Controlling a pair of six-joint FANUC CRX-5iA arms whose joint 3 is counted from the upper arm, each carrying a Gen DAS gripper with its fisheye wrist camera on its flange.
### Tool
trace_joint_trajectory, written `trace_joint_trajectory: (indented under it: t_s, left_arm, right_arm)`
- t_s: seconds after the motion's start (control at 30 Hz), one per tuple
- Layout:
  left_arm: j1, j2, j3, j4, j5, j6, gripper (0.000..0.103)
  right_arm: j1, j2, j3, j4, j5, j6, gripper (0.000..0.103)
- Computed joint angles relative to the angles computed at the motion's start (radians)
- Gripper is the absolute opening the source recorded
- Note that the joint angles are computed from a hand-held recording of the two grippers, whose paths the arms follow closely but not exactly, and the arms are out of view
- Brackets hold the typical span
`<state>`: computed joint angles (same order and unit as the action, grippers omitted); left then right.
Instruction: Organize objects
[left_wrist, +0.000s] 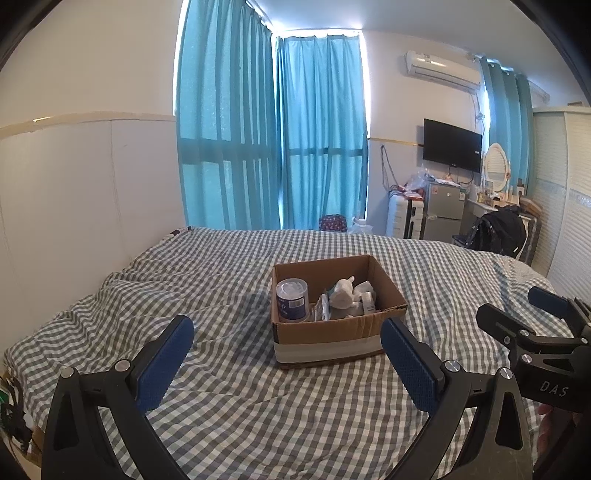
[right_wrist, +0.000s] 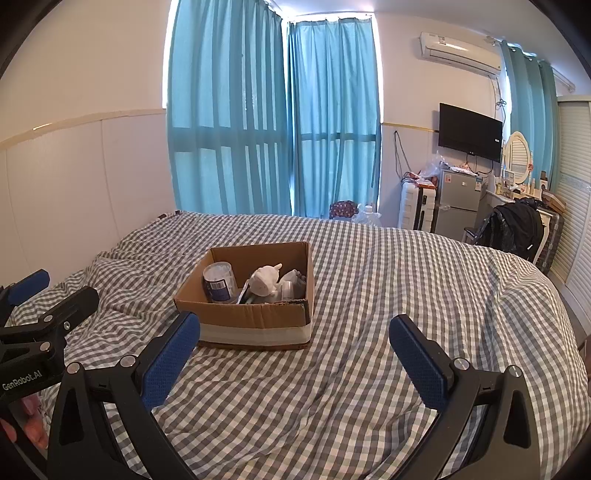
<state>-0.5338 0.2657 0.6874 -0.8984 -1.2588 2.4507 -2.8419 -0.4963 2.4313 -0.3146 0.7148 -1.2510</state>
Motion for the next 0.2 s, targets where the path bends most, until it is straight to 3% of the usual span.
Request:
trace_joint_trajectory:
  t_s: [0.2]
  left_arm:
    - [-0.004, 0.001, -0.006, -0.019, -0.003, 0.009, 0.103]
  right_arm:
    - [0.001, -0.004, -0.011, 0.006, 0.008, 0.002, 0.103]
